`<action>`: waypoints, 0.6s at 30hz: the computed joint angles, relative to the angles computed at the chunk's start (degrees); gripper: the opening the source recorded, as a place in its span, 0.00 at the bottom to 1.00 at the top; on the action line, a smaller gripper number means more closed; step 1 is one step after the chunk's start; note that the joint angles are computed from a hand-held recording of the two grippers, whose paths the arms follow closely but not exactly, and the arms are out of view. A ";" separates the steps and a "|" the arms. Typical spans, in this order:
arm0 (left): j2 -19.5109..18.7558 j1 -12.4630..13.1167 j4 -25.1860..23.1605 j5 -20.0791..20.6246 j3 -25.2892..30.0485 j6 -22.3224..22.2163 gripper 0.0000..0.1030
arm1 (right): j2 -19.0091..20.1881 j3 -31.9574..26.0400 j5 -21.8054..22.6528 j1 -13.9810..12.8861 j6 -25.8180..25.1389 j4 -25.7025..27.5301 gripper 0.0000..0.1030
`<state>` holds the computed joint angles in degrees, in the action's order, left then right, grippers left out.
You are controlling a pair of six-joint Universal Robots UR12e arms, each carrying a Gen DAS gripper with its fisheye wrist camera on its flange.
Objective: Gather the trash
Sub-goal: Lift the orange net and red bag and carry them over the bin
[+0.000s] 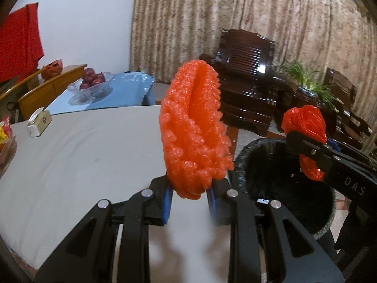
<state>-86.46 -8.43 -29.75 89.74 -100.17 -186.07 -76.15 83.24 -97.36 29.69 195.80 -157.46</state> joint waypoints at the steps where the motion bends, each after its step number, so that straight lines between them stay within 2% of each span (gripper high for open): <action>1: -0.07 -0.22 0.01 -0.13 0.11 0.13 0.23 | -0.34 0.42 -0.31 -0.12 0.19 -0.22 0.41; 10: -2.18 -2.71 0.46 -2.38 2.25 2.76 0.23 | -3.66 4.52 -4.83 -1.39 1.50 -1.15 0.41; 18: -5.00 -4.86 0.51 -5.19 4.51 4.68 0.23 | -6.44 8.12 -8.56 -3.73 3.24 0.00 0.41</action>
<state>-91.46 -13.29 -29.24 84.55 -95.67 -181.39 -82.59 91.36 -105.92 25.96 199.04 -157.46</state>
